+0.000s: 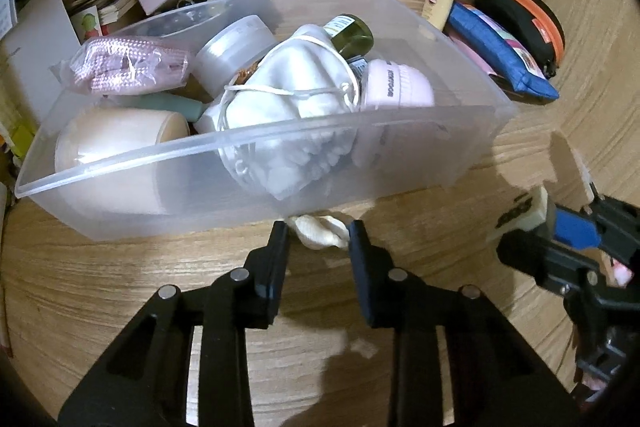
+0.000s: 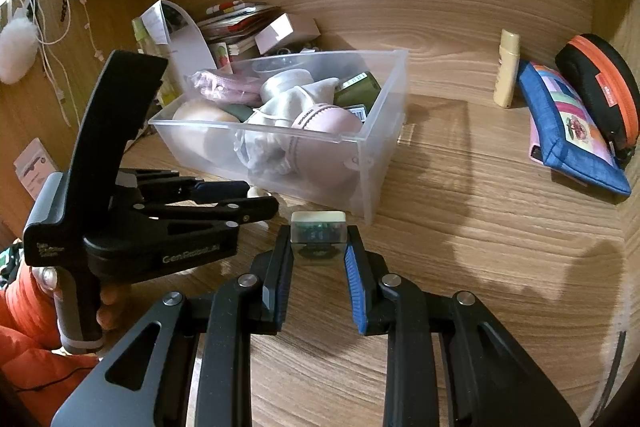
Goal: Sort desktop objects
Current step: 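Grasp the small dark piece with the right tool while the left tool grasps the white shell, then carry the dark piece and white shell over the clear bin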
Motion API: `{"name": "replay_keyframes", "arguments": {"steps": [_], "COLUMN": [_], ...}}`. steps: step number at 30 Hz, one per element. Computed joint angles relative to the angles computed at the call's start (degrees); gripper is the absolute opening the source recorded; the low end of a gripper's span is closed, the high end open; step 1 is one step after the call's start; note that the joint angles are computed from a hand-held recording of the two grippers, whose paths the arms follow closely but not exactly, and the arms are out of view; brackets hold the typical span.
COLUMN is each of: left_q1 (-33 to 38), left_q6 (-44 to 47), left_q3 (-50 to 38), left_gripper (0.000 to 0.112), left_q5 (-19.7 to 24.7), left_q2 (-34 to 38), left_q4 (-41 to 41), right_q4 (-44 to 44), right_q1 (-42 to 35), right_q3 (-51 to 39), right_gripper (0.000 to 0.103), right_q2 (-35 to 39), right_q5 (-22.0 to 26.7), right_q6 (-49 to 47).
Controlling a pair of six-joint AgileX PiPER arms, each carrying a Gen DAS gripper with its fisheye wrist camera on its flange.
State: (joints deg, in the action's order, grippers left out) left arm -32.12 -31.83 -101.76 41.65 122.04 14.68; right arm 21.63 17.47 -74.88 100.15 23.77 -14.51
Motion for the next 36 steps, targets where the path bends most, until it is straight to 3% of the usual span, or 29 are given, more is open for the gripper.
{"name": "replay_keyframes", "arguments": {"steps": [6,12,24,36], "left_q1": [0.2,0.6,3.7,6.6], "left_q6": [0.4,-0.1,0.9,5.7], "left_q3": [5.0,14.2,23.5,20.2], "left_gripper": [0.030,0.030,0.030,0.030], "left_q5": [-3.0,-8.7,-14.0,-16.0], "left_q2": [-3.0,-9.7,-19.8,-21.6], "left_q4": [-0.2,0.8,1.2,-0.7], "right_q4": [-2.9,-8.7,-14.7,-16.5], "right_q1": [0.9,3.0,6.1,6.0], "right_q3": [-1.1,-3.0,-8.7,-20.1], "right_gripper": [0.022,0.022,0.022,0.022], "right_q2": [0.2,0.6,2.4,7.3], "right_q5": [0.4,1.1,2.7,6.1], "right_q6": [3.2,9.1,15.9,18.2]}}
